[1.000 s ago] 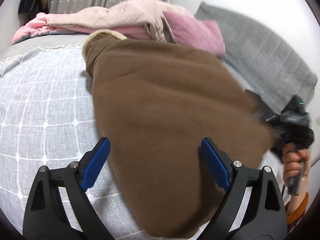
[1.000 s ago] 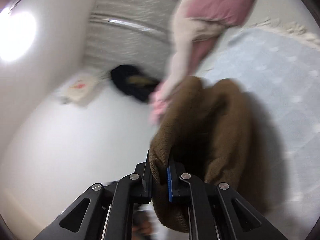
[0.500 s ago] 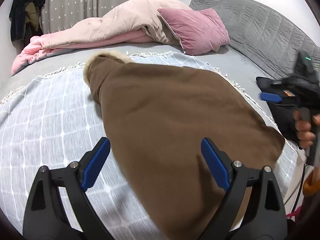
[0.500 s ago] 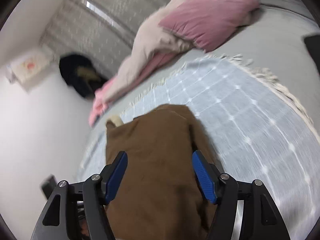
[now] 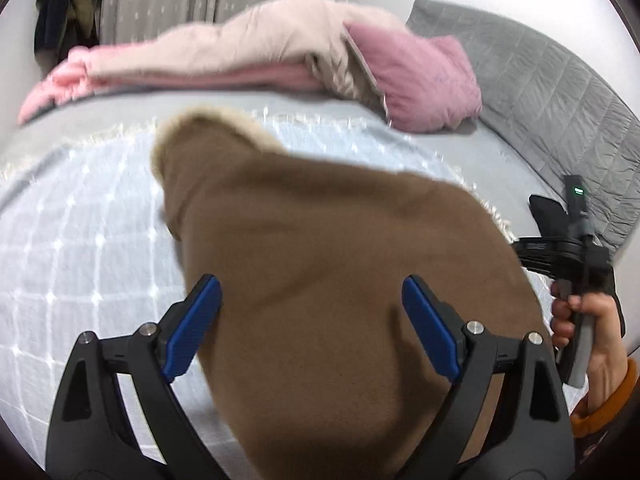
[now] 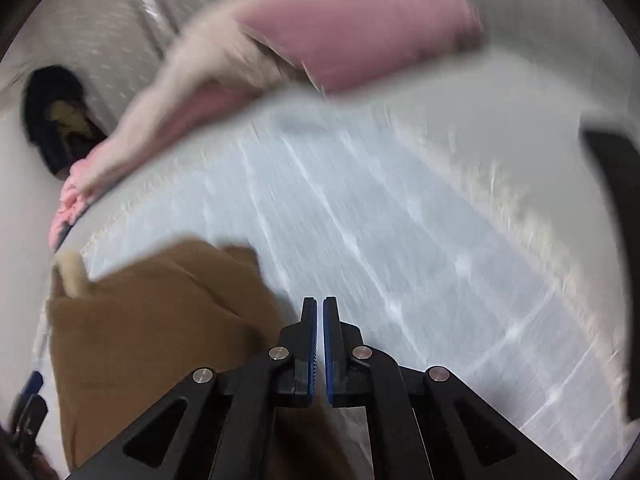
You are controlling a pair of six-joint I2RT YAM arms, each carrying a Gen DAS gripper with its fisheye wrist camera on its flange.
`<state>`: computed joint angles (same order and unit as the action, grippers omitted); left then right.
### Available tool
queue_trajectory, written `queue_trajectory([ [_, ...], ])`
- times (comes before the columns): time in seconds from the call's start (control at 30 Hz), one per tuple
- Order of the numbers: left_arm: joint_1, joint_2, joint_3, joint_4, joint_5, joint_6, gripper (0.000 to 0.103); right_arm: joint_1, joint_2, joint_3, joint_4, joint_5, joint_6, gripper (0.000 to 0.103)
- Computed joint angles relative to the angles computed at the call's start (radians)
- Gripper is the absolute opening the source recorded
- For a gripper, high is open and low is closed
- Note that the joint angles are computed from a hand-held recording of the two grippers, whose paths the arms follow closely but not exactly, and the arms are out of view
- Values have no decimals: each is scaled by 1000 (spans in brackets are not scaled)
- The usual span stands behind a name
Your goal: Fold large clothes
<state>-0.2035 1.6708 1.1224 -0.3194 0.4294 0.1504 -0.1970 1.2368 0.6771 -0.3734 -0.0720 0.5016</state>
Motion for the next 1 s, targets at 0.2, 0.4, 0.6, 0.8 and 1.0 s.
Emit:
queue_trajectory([
  [0.2,4,-33,-39,-12,-44,15,92,-93,-226,-85,-17,-300,-128,78],
  [0.4,103,32,40,-179,67,-5,92,-140,-42,-54,-41,-545,-192,90],
  [0.6,226,338,246,-432,406,-71,93,-267,363,-99,190,-904,-187,89],
  [0.8,244,400,162,-285,599,-156,87,-224,459,-26,194,-952,-257,78],
  [1.0,175,162,10,-202,572,-48,85,-272,458,-103,361,-1105,-219,41],
])
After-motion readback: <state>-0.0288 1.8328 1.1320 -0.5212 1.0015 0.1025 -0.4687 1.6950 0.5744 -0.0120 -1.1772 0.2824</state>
